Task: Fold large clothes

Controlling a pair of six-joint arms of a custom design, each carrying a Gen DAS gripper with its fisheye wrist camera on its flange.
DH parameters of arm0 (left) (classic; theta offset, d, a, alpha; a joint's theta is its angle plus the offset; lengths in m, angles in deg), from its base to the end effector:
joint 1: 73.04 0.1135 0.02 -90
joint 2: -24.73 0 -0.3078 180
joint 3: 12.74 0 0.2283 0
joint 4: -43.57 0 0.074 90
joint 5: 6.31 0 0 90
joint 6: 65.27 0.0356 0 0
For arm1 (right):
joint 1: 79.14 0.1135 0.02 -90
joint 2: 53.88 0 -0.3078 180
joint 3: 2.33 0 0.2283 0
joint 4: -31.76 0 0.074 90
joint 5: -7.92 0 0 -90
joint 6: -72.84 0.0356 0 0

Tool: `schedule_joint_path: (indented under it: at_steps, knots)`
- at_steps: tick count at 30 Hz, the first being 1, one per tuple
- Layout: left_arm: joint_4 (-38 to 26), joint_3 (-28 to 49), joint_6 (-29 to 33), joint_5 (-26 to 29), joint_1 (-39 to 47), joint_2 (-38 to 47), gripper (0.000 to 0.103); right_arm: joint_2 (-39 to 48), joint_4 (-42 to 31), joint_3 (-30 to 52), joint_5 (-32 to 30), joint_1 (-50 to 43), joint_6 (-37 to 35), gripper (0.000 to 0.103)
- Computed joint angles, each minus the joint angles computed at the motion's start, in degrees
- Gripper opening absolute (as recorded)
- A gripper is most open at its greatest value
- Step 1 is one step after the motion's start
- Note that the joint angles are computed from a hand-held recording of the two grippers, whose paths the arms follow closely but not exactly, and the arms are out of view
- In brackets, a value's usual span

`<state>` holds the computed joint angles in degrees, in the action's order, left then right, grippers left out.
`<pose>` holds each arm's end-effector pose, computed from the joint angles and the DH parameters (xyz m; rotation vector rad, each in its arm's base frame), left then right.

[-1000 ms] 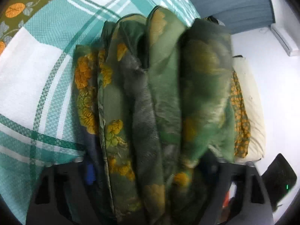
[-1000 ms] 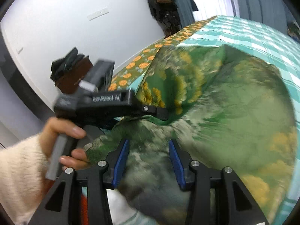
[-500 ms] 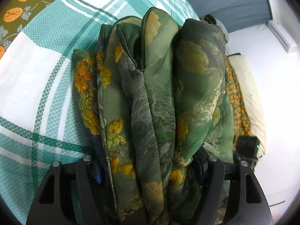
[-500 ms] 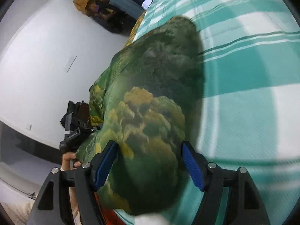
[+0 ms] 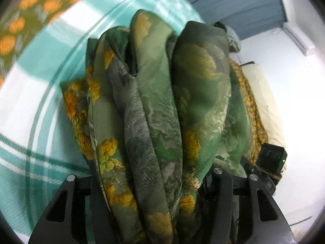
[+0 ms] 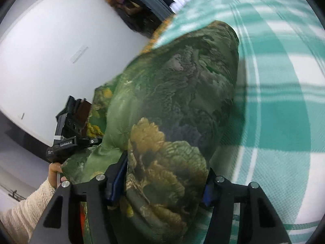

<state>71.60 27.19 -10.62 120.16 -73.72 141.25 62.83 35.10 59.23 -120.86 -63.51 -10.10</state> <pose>0.2780 -0.0245 0.0899 -0.4377 2.4250 -1.0522 0.3327 0.1162 0.1211 -0.4785 2.4095 1.0075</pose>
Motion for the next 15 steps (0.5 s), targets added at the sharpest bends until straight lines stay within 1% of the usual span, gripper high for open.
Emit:
schedule_joint_path:
  at_steps: [2, 4, 5, 6, 8, 9, 11, 12, 14, 15]
  knots:
    - [-1.5, 2.0, -1.0, -0.4, -0.3, -2.6, 0.055, -1.4, -0.5, 1.3, -2.3, -1.6, -0.2, 0.06]
    - [-6.5, 7.5, -0.4, -2.1, -1.3, -4.0, 0.055, -1.1, -3.2, 5.4, -4.6, -3.4, -1.4, 0.06]
    - [-9.9, 11.9, -0.2, -3.1, -1.9, -3.6, 0.055, -0.1, -3.2, 7.9, -4.1, -2.5, -0.6, 0.06]
    - [-11.8, 15.1, -0.4, -3.6, -2.2, -2.7, 0.055, 1.0, -4.8, 11.0, -4.8, -3.3, -1.0, 0.06]
    - [-16.3, 23.7, -0.6, -5.0, -3.1, 0.8, 0.055, 5.1, -9.2, 19.4, -6.6, -5.0, -1.6, 0.06]
    - [-18.0, 27.0, -0.7, -5.8, -3.6, 2.5, 0.055, 6.9, -10.2, 22.2, -6.9, -5.5, -1.5, 0.06]
    - [-22.4, 35.5, -0.6, -7.3, -4.5, 7.2, 0.055, 12.7, -16.0, 32.5, -8.2, -6.9, -2.3, 0.06]
    - [-24.0, 38.5, -0.4, -7.7, -4.5, 9.0, 0.055, 15.8, -18.9, 37.8, -8.6, -7.5, -2.5, 0.06]
    - [-26.9, 44.9, 0.1, -8.3, -4.5, 13.5, 0.055, 20.7, -23.4, 45.8, -9.4, -8.3, -2.8, 0.06]
    - [-28.1, 47.8, 0.5, -8.4, -4.5, 16.0, 0.056, 23.7, -26.9, 50.7, -10.1, -8.8, -3.1, 0.06]
